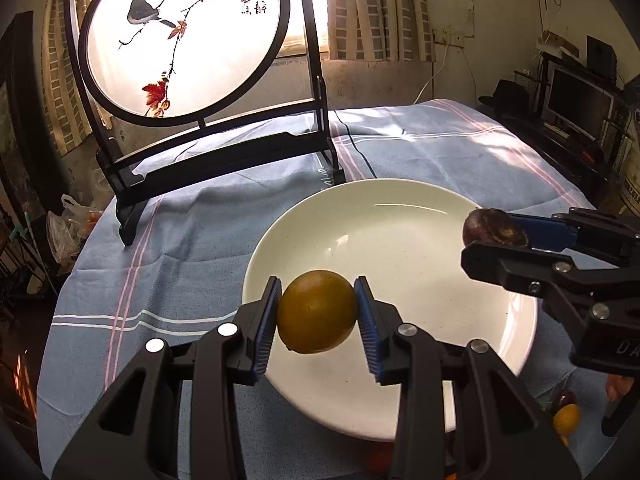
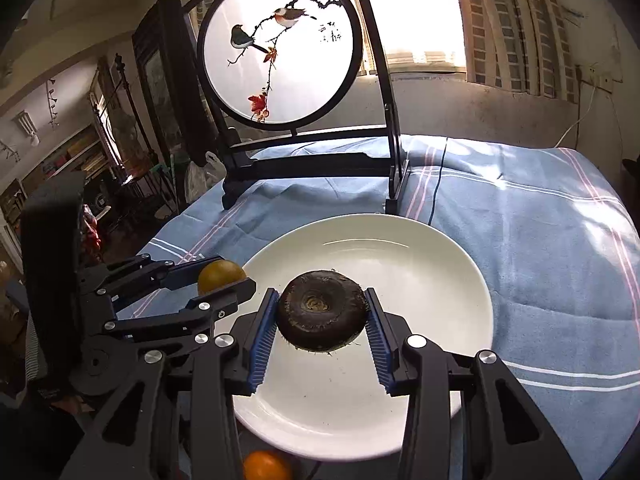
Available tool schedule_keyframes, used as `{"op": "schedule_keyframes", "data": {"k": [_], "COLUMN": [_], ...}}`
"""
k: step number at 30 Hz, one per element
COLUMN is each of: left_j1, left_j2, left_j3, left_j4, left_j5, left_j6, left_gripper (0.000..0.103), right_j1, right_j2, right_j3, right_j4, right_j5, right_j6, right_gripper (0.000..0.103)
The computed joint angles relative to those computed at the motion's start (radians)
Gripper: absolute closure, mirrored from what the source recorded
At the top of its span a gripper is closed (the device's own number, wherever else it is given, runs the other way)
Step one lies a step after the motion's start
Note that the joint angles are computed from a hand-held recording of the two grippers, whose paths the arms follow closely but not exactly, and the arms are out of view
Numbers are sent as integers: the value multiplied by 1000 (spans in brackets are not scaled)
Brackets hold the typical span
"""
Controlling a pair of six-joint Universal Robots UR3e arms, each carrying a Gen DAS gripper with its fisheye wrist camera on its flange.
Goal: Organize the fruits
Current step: 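Carry both fruits over the white plate and open both tools to release, then grasp a red plum with the left tool while the right tool grasps an orange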
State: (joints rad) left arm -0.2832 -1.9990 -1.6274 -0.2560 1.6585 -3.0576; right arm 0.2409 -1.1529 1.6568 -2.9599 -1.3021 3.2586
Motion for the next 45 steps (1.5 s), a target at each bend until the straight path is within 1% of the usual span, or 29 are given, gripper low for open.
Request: {"op": "schedule_keyframes", "data": {"k": [7,8,9,10,11,12,16,19,23,24,25,27,28,29,30,31,32,33,34,35,37,39,41,42,44,45], "left_j1": [6,5,7,6,3,0,6,5,8,9,10,17,23,26,29,28,23,17,17,27,67,128,187,213,238,235], "left_j2": [-36,-40,-45,-48,-50,-50,-35,-33,-27,-18,-2,59,106,153,206,256,300,340,384,431,539,652,770,826,931,975], "left_j3": [34,39,41,39,35,27,15,13,9,4,-5,-52,-92,-134,-191,-252,-318,-381,-437,-489,-584,-665,-735,-767,-816,-840], "left_j4": [-25,-30,-30,-20,-4,17,22,22,20,20,17,36,58,73,104,141,185,224,234,225,177,103,22,-17,-99,-126], "left_j5": [2,6,4,8,19,30,13,17,13,13,12,-1,-13,-18,-23,-24,-20,-8,-4,-14,-54,-111,-167,-195,-228,-227], "left_j6": [-19,-27,-33,-35,-35,-35,-34,-31,-29,-28,-29,-30,-28,-19,-4,17,42,63,79,90,102,111,124,139,180,196], "left_gripper": [66,66,65,55,42,39,39,39,39,39,39,39,38,31,26,15,13,13,13,13,13,13,13,13,13,13], "right_j1": [6,10,11,14,11,9,8,4,2,-1,-4,-12,-12,-10,-6,-3,4,23,49,69,120,197,294,342,389,406], "right_j2": [33,35,36,35,34,30,15,-2,-30,-42,-58,-110,-146,-191,-244,-307,-378,-449,-516,-580,-672,-699,-657,-622,-568,-543], "right_j3": [-17,-16,-10,-1,2,3,14,30,38,38,42,73,107,164,222,276,322,365,413,464,544,589,602,598,590,589], "right_j4": [-4,-16,-34,-59,-64,-61,-77,-87,-67,-47,-27,-2,-13,-58,-84,-76,-34,9,33,56,124,183,207,203,194,174], "right_j5": [-20,-31,-40,-51,-49,-42,-38,-26,-5,14,41,110,135,145,147,151,151,120,79,59,23,-36,-114,-151,-168,-177], "right_j6": [16,25,29,34,31,28,28,27,33,35,39,48,57,71,71,51,16,-21,-53,-82,-104,-105,-105,-100,-103,-95], "right_gripper": [59,56,46,43,42,42,42,41,35,32,31,30,30,29,27,26,24,24,24,24,24,24,25,29,35,35]}}
